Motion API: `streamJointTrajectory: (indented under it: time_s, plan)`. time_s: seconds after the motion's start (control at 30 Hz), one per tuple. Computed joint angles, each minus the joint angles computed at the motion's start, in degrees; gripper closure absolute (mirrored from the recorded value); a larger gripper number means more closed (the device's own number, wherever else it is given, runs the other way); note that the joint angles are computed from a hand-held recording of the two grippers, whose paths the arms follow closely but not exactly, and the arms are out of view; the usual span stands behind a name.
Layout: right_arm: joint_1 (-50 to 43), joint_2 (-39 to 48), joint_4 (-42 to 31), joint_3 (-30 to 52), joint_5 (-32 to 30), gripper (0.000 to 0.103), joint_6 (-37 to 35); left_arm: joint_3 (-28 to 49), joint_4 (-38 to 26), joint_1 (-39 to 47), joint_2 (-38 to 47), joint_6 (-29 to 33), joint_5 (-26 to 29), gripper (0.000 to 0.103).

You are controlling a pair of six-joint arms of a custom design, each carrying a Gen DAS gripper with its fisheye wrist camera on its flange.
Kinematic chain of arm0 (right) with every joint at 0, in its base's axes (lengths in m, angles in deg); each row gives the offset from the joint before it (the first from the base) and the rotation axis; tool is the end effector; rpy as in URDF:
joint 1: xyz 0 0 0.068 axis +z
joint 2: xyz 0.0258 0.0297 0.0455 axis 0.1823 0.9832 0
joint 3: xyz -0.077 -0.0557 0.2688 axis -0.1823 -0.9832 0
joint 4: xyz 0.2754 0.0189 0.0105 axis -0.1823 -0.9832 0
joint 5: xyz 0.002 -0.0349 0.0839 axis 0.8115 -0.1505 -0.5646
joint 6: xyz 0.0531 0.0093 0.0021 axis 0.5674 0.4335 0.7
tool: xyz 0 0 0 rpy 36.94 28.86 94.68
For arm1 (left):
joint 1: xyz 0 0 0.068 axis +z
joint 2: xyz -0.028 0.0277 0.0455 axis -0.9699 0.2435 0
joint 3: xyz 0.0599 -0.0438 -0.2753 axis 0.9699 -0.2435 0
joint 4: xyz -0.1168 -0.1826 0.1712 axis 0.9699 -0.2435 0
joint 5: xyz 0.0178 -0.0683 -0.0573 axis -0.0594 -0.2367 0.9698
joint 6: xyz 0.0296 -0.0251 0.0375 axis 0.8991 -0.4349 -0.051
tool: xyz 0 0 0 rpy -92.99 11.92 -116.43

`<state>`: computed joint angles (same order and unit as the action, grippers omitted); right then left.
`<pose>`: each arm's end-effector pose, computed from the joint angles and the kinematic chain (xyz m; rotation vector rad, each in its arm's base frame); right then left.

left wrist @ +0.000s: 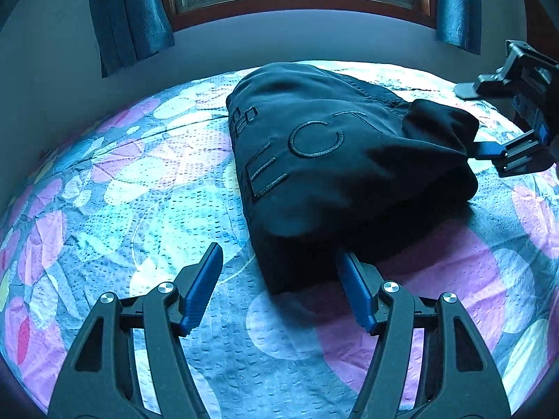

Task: Fold small clothes
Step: 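Press and tidy the folded bundle's edges with both tools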

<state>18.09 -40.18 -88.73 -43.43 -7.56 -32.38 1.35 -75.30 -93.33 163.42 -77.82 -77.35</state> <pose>0.1414 0.0416 0.2117 0.5054 2.3125 1.3160 0.2826 -0.0890 0.2105 0.5621 2.2578 -0.0742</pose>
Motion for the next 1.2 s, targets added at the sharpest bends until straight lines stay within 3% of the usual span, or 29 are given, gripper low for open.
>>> streamJointTrajectory:
  time_s: [0.03,0.1,0.17,0.27,0.4,0.53,0.7,1.03,1.2]
  plan:
    - [1.45,0.5,-0.29,0.45,2.69,0.039,0.14,0.24,-0.2,0.01,0.33,0.27,-0.43,0.037]
    - [4.3,1.82,1.1,1.21,7.45,0.069,0.98,0.94,-0.53,0.72,1.13,-0.53,-0.64,0.037]
    - [6.05,2.63,1.62,2.39,9.74,0.077,0.68,1.99,-1.14,2.88,1.63,-2.74,0.69,0.037]
    - [6.35,-3.01,2.26,1.9,9.54,0.082,1.13,5.3,-4.6,7.12,4.9,-4.68,5.94,0.031]
    - [3.05,-4.88,2.72,-0.94,5.65,0.085,0.56,7.95,-7.83,11.76,8.05,-6.88,14.29,0.028]
    - [-4.03,-4.59,3.27,-8.18,0.82,0.09,-0.52,6.79,-6.74,10.74,7.95,-6.04,13.72,0.028]
    - [-13.53,-1.93,16.84,-18.68,-10.13,0.093,2.62,8.26,-8.11,11.53,10.44,-6.03,16.17,0.028]
    - [-14.31,-10.32,11.54,-19.96,-10.18,0.093,2.94,10.19,-9.5,12.62,12.69,-5.98,18.14,0.025]
    - [-11.77,-13.68,10.49,-20.45,-7.17,0.094,5.55,10.76,-9.92,13.1,13.31,-5.82,19.2,0.025]
